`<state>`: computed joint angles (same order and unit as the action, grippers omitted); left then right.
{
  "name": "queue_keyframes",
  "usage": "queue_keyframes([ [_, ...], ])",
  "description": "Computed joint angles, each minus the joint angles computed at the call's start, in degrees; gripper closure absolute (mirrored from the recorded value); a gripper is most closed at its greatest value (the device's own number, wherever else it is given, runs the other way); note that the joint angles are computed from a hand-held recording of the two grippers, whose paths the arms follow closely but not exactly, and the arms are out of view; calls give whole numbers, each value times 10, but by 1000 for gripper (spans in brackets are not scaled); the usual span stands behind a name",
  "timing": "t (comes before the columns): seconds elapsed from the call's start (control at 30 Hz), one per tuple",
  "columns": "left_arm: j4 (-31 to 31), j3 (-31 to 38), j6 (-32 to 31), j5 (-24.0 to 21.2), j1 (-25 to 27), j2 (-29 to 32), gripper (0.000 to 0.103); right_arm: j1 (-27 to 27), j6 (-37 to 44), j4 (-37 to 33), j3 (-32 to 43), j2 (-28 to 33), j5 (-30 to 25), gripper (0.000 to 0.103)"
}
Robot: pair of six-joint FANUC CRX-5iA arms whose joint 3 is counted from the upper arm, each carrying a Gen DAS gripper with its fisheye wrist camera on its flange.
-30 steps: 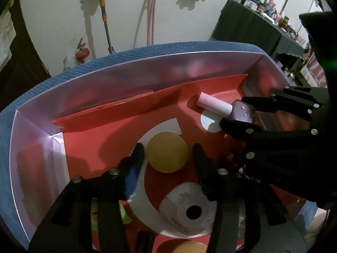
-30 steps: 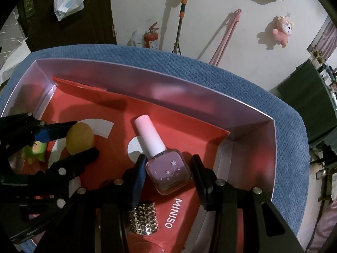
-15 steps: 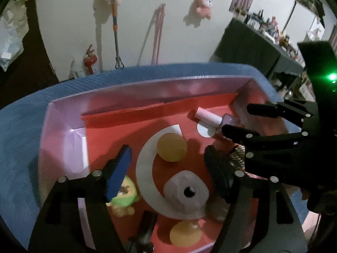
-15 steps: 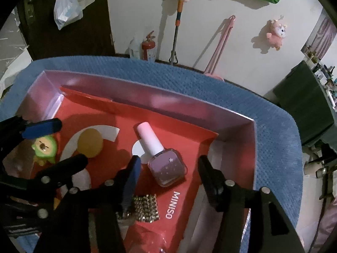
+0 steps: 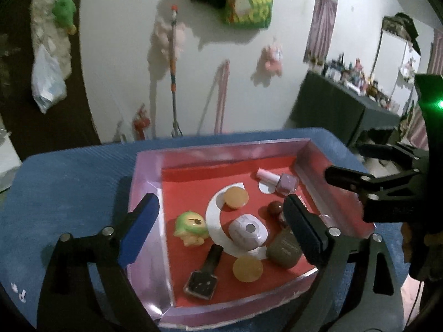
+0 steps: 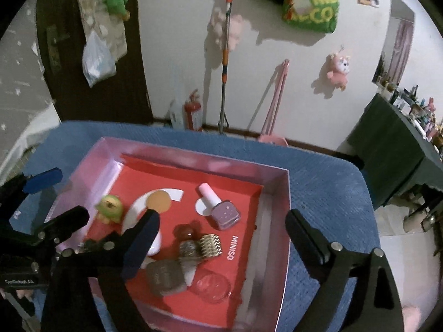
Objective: Organize rigid objects
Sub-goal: 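Withdraw both tools up from the box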
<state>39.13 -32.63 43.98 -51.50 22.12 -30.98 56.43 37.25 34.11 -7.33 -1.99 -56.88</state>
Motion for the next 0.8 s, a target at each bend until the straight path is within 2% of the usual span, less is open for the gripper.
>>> queue_keyframes([
  [0.07, 23, -24, -22, 6, 14, -30, 11, 18, -52, 43, -42, -30, 15, 0],
  [0.2, 35, -58, -19, 27, 27, -76, 9, 52, -131, 120, -115, -75, 33, 0],
  [0.3, 41, -82, -20, 38, 37, -104, 9, 72, -190, 179, -162, -95, 36, 0],
  [0.43, 37, -117, -14, 75, 31, -140, 9, 85, -260, 228, -212, -111, 50, 0],
  [0.5, 25, -131, -5, 103, 16, -147, 9, 84, -280, 241, -230, -113, 65, 0],
  [0.63, -1, -143, 7, 125, -11, -138, 9, 80, -323, 285, -260, -107, 74, 0],
  [0.8, -42, -153, 29, 161, -41, -132, 9, 58, -388, 330, -293, -106, 112, 0],
])
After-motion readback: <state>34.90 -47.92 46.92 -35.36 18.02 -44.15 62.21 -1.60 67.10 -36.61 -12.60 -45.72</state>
